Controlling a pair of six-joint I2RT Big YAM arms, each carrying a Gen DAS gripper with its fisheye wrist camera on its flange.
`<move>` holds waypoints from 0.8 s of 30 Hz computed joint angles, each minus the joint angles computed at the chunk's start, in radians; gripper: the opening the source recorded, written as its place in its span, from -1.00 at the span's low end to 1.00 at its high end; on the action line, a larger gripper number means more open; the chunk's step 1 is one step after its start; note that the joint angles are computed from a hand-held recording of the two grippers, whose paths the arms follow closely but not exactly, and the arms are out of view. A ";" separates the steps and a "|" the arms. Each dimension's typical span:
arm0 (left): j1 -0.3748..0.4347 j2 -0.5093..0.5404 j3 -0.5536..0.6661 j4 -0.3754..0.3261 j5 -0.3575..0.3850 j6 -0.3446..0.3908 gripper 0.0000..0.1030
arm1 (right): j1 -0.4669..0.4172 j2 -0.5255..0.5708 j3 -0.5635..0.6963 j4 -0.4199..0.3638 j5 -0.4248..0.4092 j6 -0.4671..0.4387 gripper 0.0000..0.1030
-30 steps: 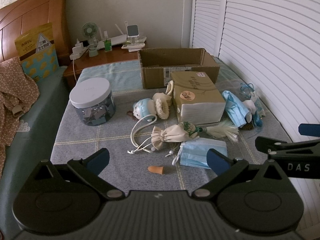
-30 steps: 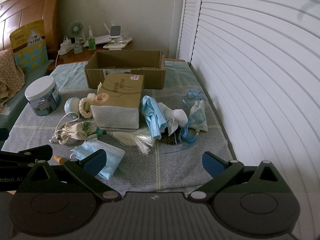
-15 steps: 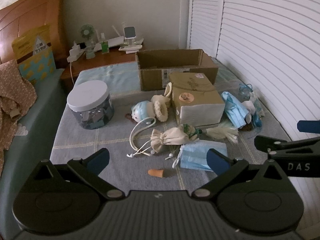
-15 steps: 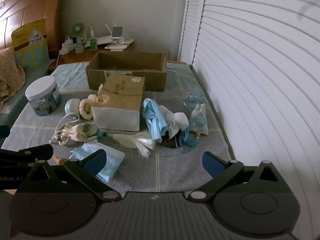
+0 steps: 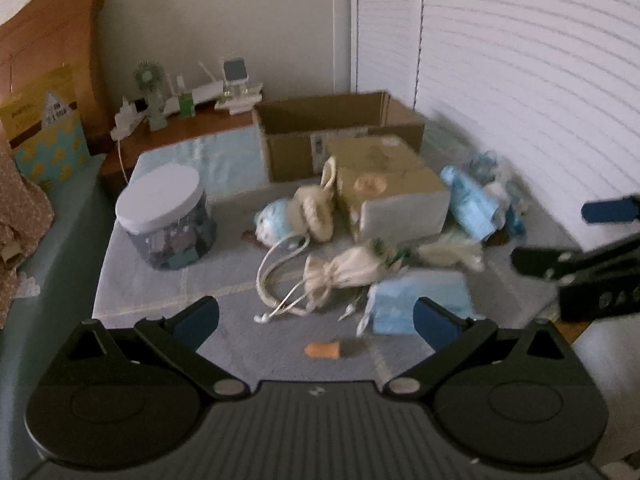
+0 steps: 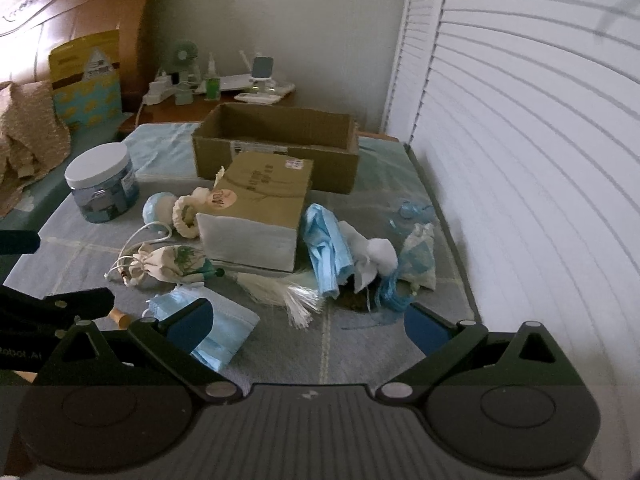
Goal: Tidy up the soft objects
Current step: 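Move left gripper toward orange earplug while right gripper moves toward light blue face mask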
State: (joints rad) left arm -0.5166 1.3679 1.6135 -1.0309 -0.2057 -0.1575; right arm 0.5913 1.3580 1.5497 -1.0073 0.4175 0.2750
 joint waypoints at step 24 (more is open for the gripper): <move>0.068 0.051 -0.070 -0.018 0.131 0.028 1.00 | -0.078 0.026 -0.114 0.065 -0.226 -0.126 1.00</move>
State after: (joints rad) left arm -0.4488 1.4190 1.5437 -1.0488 -0.0745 -0.1297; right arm 0.5134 1.3842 1.4353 -0.9421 0.1915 0.1489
